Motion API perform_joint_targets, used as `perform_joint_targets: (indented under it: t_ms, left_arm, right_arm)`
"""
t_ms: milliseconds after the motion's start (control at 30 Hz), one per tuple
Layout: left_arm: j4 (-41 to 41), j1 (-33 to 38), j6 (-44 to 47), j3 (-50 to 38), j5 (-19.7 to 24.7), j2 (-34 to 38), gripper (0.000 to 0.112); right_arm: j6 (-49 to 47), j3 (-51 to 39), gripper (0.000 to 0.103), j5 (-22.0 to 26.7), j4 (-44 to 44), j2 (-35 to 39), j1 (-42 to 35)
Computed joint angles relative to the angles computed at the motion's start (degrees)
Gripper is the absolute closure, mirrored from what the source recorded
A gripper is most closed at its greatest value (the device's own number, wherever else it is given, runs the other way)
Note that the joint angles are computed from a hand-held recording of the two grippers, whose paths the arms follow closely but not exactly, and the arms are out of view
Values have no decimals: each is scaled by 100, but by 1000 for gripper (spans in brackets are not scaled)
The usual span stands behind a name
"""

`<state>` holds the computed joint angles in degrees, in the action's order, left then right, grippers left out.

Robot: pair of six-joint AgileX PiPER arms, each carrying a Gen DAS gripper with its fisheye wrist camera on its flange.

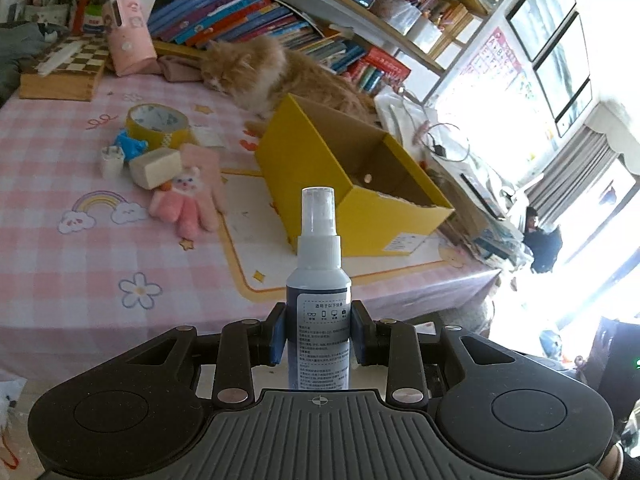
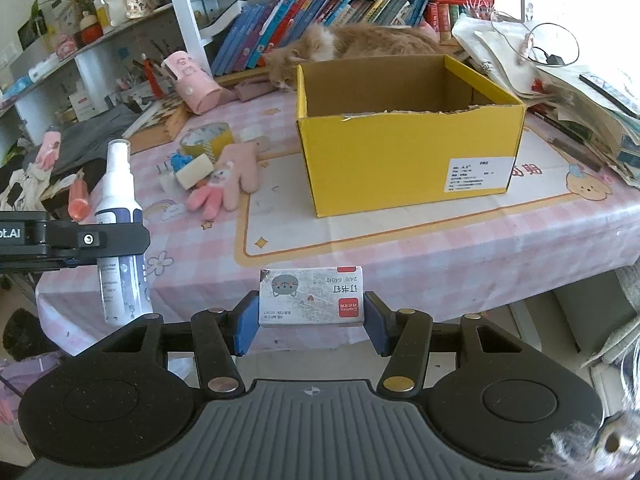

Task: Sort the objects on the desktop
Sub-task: 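Lift the spray bottle and card and carry both toward the yellow box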

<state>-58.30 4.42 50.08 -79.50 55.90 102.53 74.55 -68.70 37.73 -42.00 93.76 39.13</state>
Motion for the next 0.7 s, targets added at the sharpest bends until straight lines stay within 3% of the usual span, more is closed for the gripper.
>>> perform_joint_targets:
  t_ms: [167,433,700]
  left_arm:
    - [-120,-73,87,88,103,9,82]
    - [-135,-323,123,-93,267,172,82]
    - [-2,-531,-25,-348,366,320,82]
  right_arm:
    - [-201,91,52,144,74,-90,116]
    - [264,391,52,501,-44,-396,183]
    - [377,592,52,538,102,-556,61]
